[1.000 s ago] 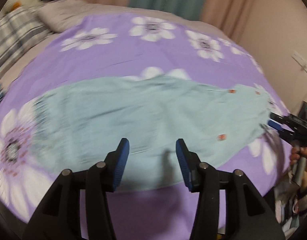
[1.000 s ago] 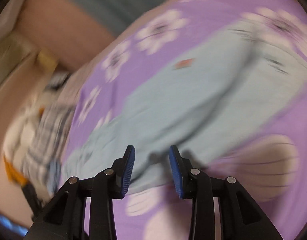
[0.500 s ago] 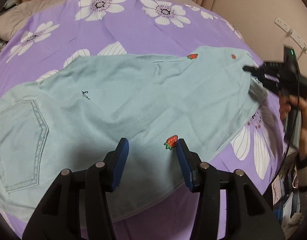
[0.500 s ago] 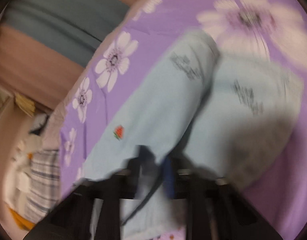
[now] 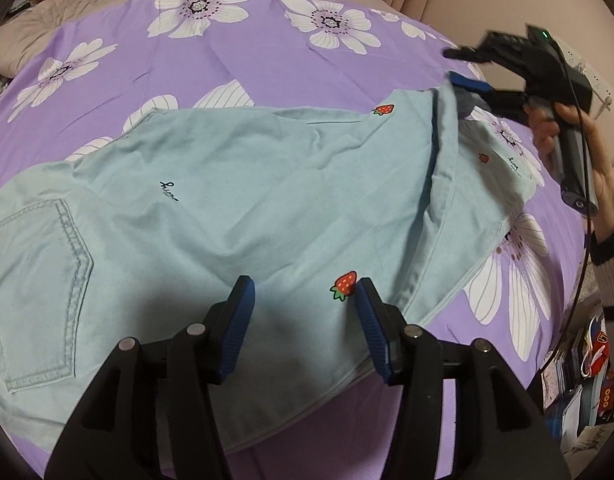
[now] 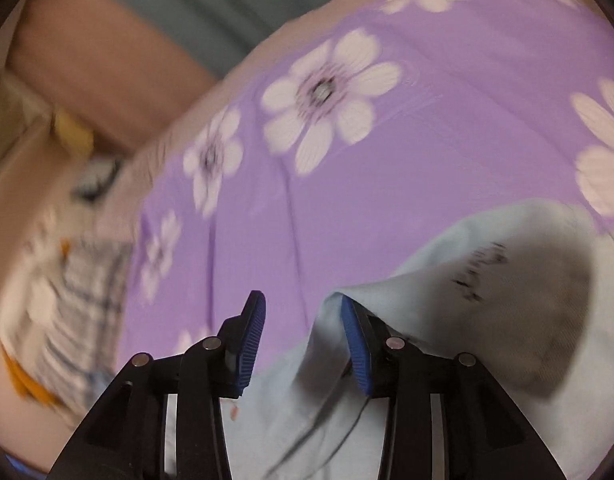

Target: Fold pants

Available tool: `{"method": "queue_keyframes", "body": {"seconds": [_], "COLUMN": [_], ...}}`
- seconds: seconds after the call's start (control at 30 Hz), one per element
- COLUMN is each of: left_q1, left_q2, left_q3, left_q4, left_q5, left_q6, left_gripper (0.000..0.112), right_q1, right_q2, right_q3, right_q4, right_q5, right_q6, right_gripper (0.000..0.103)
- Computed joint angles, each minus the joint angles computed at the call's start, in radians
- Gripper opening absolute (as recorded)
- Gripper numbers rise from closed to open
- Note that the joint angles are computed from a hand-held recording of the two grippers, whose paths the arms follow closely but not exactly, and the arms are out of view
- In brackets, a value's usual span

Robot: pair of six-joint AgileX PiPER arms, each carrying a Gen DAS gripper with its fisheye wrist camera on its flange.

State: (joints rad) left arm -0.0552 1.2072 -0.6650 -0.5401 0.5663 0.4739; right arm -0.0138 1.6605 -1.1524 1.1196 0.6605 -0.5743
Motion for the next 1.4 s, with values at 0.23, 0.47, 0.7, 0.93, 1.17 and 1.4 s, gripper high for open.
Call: {"method": "queue_keyframes", "body": {"seconds": [0.23,0.47,0.7,0.93,1.17,1.4], "left_q1": [-0.029,-0.028,-0.051,-0.033,-0.042,-0.032], "left_q2": [0.002,0.006,0.006,0.001,0.001,0.008], "left_q3": [0.009,0.001,-0.004,0.007,0.017,0.008], "left_q4": [0.017,0.032,0.091,0.048,0.038,0.028], "left_q5": [-0.035,-0.024,-0.033,-0.032,-0.054,-0.041], "left_q6": [-0.024,-0.03,-0.09,-0.029,-0.019,0.003], "left_gripper": [0.061,0.061,0.062,0.065,0.067,0.068], "right_q1": [-0.124,-0.146,0.139,0.094,-0.086,-0.168], "right_q2": [-0.07,-0.036,-0.009,0.017,0.032,0.021], "right_q3": [0.129,0.18,-0.051,-0.084,0.061,0.272], "right_q4": [0.068,0.281,-0.236,0.068,0.287,0.558], "right_q5": [0.005,0.041,-0.178,-0.073,0.082,0.281], "right_q6": [-0.06,-0.141,0.212,-0.064,-0.114,-0.342], "right_gripper": [0.039,0.039,0.044,0.045,0.045,0.045]}}
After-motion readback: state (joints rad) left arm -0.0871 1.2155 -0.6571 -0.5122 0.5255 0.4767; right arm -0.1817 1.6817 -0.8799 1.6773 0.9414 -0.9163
